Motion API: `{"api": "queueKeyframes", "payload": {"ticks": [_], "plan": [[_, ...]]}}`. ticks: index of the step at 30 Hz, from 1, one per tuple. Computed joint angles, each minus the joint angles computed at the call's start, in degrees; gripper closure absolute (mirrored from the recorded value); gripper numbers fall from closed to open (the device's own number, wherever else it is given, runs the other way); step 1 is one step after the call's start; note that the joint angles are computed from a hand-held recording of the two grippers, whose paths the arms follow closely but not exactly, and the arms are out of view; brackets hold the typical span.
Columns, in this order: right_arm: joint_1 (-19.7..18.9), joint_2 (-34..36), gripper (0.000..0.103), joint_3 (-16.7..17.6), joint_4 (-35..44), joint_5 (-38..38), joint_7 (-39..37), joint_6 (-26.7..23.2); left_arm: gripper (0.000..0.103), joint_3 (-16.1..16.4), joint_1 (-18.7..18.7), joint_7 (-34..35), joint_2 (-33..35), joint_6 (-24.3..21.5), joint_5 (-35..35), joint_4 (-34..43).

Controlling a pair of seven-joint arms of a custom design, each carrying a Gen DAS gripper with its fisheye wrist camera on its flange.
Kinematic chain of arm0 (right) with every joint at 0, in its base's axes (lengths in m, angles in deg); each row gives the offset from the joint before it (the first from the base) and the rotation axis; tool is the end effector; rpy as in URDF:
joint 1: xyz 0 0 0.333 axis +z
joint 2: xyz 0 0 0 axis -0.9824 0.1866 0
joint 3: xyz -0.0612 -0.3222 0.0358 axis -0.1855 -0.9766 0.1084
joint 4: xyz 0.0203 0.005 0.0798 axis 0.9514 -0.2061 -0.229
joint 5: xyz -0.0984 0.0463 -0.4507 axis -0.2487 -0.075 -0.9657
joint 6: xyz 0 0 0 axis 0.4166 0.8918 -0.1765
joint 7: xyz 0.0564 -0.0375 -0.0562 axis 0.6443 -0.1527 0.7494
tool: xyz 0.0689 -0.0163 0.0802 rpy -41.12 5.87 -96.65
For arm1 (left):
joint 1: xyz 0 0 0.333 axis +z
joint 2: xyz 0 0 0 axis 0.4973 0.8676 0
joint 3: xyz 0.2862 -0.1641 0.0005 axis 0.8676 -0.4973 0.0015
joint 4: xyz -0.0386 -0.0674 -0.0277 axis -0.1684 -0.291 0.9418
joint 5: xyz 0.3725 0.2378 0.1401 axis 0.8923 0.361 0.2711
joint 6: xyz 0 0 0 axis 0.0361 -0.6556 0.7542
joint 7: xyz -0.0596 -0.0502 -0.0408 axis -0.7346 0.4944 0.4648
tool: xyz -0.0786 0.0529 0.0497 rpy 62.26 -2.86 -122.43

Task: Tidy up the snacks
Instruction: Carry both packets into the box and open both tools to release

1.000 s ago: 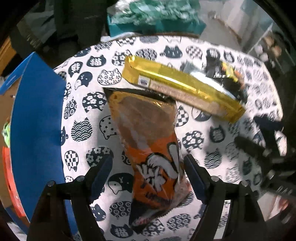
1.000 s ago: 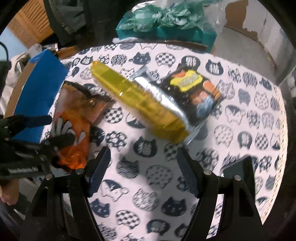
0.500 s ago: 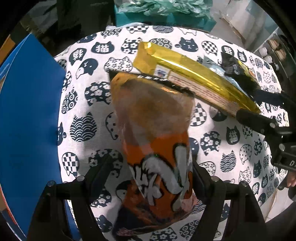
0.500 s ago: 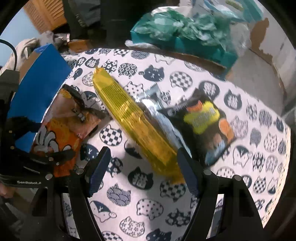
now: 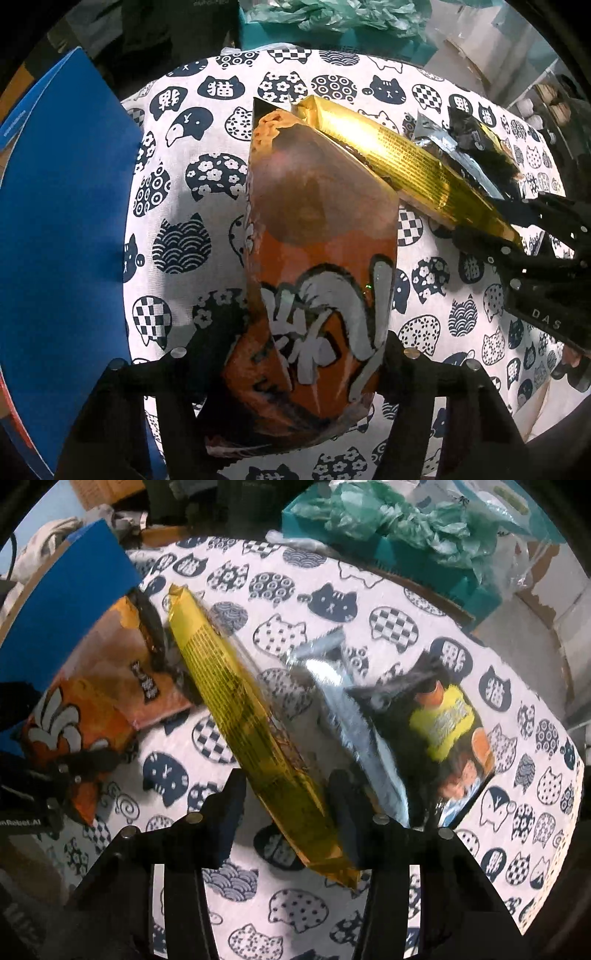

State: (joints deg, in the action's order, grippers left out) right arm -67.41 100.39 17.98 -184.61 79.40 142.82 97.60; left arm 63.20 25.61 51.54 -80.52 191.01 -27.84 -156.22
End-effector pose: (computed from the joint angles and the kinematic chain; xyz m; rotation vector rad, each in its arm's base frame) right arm 0.7100 0.2072 0.4505 -2.4639 1.5112 -0.1677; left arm 0.6800 -0.1340 0.4594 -2.0320 2.2935 -0.2404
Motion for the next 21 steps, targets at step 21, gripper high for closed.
{"api": "queueKeyframes", "payload": {"ticks": [21], "plan": [[0.12,-6.45,0.063,-0.58,-7.85,5.9,5.58,-0.9,0.038,-0.21,-0.47,-1.05,0.16,-0.4,1.42,0.28]]}}
